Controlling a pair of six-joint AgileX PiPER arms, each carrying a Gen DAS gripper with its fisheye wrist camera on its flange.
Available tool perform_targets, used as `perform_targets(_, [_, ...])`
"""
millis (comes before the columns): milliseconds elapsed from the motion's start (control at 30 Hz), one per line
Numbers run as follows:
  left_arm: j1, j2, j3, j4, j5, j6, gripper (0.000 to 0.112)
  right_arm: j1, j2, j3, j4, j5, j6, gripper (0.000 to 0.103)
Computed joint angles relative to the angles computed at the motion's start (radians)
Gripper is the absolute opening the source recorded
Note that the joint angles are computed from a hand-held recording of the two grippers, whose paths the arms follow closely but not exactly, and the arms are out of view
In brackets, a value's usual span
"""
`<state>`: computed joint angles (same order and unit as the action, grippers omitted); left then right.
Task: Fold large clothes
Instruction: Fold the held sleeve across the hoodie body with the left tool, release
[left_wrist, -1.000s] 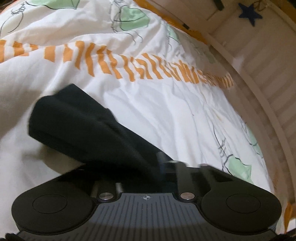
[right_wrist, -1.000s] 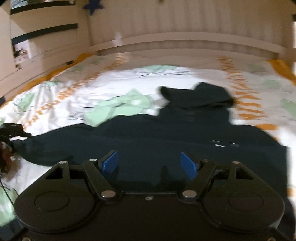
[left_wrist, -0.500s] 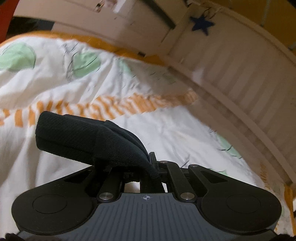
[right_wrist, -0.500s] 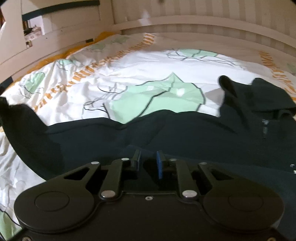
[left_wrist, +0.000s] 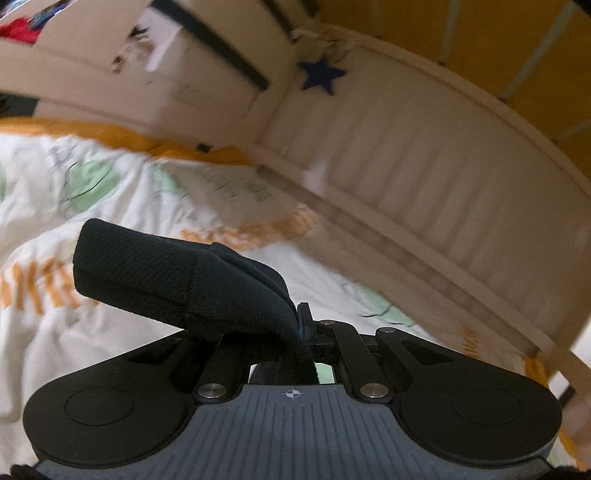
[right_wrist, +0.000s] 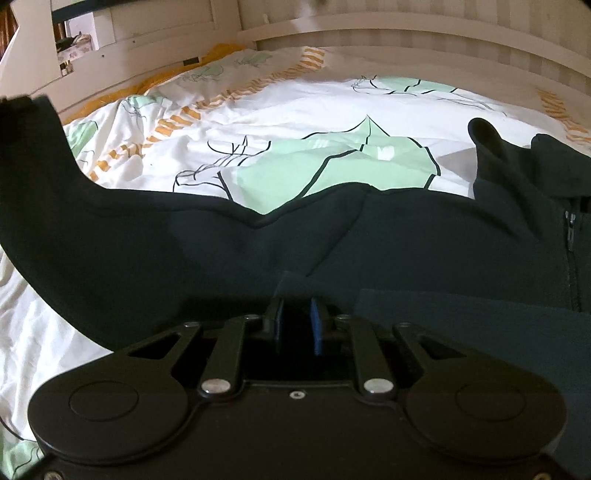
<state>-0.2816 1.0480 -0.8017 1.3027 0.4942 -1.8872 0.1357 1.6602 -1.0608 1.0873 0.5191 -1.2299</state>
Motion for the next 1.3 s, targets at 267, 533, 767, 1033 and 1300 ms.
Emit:
perform_targets(267, [-0.264,0.088,-0.092,0.08,0.106,-0.026,0.007,-0.23,-0.117,0.057,0.061,0.215,-0.094,0.026])
perform_targets(533, [-0.464,0.346,-0.272,0.038,0.099,0.045,0.007,-0.618,-0.148,0.0,-0.06,0.468,-0.147,0.03])
perform_targets(767, [-0.489,0.646,-0.492,-0.237,-0.029,0.312,0.007,-0.828,-0.063,-0.106,-0.123,0.523,-0.08,0.033])
perform_targets(1033, [-0.505,0.774,-0.548,-0.558,-0.123,0.619,0.054,-0.855,0.032,-0.241,-0.175,0.525,0.089,0.034])
perform_targets(1300, [-0.528,0.74,-0.514,-0.749,-0.139,0.943,0.097,-0.884,0.046,-0.256,-0.153,0.545,0.092,0.046])
